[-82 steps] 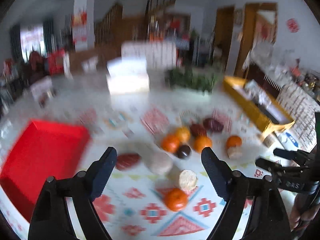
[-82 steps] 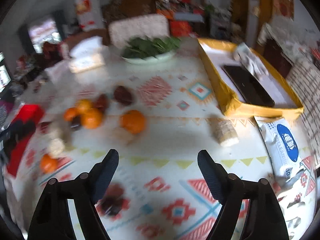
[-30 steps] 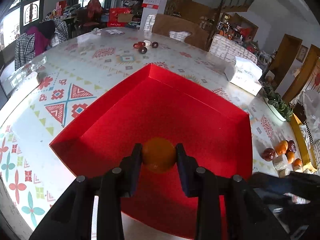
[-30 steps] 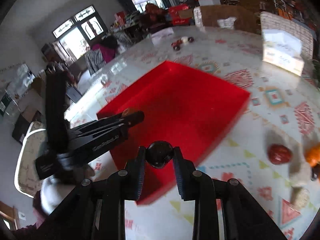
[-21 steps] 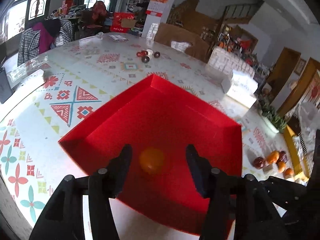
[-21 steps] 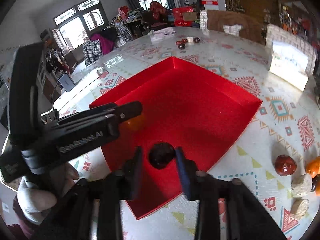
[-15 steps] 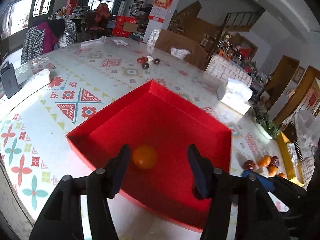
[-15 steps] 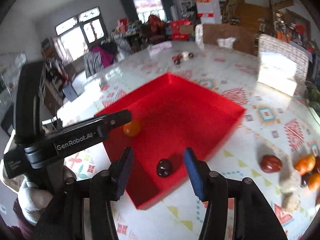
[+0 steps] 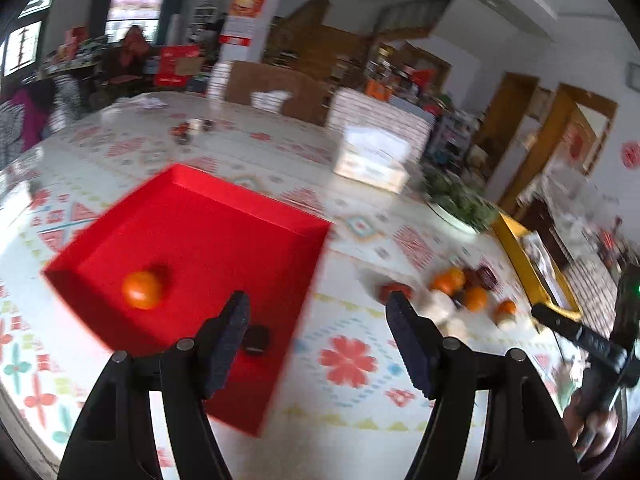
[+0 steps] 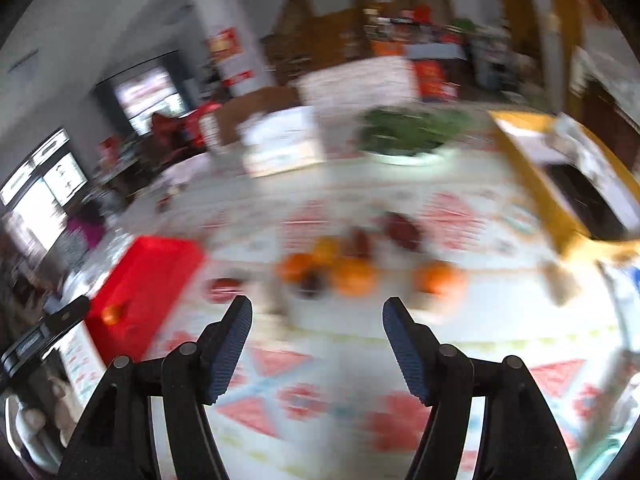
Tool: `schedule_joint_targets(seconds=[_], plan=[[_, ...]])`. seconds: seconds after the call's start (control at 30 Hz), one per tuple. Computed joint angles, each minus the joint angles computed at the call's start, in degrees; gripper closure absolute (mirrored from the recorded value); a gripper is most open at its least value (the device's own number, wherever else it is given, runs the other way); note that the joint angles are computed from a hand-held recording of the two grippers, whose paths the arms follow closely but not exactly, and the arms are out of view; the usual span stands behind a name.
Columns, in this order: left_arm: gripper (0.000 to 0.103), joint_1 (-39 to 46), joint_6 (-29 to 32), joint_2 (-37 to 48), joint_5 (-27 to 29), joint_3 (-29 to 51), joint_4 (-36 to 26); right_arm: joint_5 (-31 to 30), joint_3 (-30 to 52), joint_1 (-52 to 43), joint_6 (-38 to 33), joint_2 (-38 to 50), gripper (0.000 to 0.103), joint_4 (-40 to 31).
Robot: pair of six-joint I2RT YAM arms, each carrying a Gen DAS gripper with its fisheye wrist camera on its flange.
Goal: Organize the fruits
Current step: 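Move both open tools back toward the fruit on the table, then grasp a round beige cake with the right tool while the left tool grasps a red date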
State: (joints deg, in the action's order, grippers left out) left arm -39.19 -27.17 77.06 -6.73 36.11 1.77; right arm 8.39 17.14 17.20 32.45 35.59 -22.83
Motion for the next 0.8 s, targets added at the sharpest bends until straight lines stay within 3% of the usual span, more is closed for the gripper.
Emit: schedule_joint_targets(seconds=[0.1,0.23,0.3,0.5,0.67,0.8], plan=[[0.033,-3.17,-0.6,5.85,0.45,3.14,1.16,-7.23,-0.6,-11.16,-5.69,-3.63,0.03,-4.5],[0.033,-4.88,-0.79,12.28,1.47,7.77,1.05,-12.71,-1.45,-12.32,-7.28,-0.66,0.03,-2.04],[0.033,-5.42,0.46,15.01,1.03,10.84,-0.17,-12.39,-1.84,-8.34,-6.64,3.29,0.03,1.7],[0.033,-3.6,2.63,23.34,3.3,20.0,-4.11,-5.8,2.94,6.74,-5.94,26.16,0.03,17.0],[0.033,-2.27,4.65,30.59,5.58,26.91,-5.74,-2.79,6.02,10.13,-6.71,35.69,0.03,21.53],[0.033,-2.7,7.9,35.63,5.96,32.23,-7.94,-2.35,7.44,10.97,-7.18,39.68,0.042,22.99]])
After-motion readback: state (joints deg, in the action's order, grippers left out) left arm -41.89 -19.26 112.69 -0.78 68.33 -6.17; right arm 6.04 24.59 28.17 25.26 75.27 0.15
